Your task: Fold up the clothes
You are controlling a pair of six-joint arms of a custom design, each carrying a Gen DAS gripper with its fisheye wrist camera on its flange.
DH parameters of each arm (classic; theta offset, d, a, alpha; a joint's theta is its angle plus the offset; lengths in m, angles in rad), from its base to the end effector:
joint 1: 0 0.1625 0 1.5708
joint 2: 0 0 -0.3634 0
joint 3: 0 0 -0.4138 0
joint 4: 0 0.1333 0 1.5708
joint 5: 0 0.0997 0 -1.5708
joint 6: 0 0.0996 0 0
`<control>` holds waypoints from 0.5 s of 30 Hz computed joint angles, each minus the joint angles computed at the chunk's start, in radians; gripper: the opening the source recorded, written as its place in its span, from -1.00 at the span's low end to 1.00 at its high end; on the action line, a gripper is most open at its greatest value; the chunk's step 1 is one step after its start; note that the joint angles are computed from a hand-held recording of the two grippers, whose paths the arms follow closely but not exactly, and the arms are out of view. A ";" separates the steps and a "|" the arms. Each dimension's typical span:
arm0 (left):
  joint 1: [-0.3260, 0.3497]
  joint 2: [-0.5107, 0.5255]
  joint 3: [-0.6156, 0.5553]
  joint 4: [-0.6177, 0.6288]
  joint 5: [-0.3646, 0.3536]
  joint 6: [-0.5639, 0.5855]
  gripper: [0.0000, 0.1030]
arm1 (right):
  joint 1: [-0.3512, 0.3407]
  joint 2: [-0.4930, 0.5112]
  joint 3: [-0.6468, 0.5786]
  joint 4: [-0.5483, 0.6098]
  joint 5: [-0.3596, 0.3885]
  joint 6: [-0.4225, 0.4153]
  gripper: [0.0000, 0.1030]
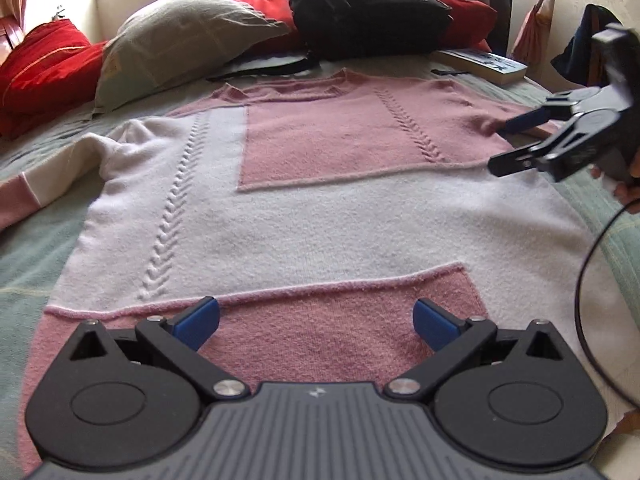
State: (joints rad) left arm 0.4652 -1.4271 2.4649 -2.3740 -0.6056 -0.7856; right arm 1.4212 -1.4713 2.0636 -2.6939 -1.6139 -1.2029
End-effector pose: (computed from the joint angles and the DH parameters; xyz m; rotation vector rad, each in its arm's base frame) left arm -0.2128 -0.3476 0.0874 0.5010 2.2231 -0.8094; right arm 0.0507 -0.5292 0.2577 1.3562 -2.3644 0.5411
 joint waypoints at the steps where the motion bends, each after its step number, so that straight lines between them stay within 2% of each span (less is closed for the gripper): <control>1: -0.008 -0.007 0.000 0.014 0.004 -0.005 0.98 | 0.004 -0.023 0.015 0.026 0.021 -0.017 1.00; 4: -0.027 -0.018 0.001 0.040 0.014 -0.028 0.98 | 0.016 -0.060 0.072 0.017 0.020 -0.117 1.00; 8: -0.053 -0.041 0.007 0.122 0.019 -0.095 0.98 | 0.002 -0.066 0.144 -0.104 -0.085 -0.218 1.00; 12: -0.080 -0.071 0.024 0.159 0.012 -0.134 0.98 | -0.043 -0.168 0.199 -0.086 -0.059 -0.193 1.00; 15: -0.095 -0.080 0.028 0.161 0.004 -0.134 0.98 | -0.051 -0.223 0.233 -0.092 0.017 -0.196 1.00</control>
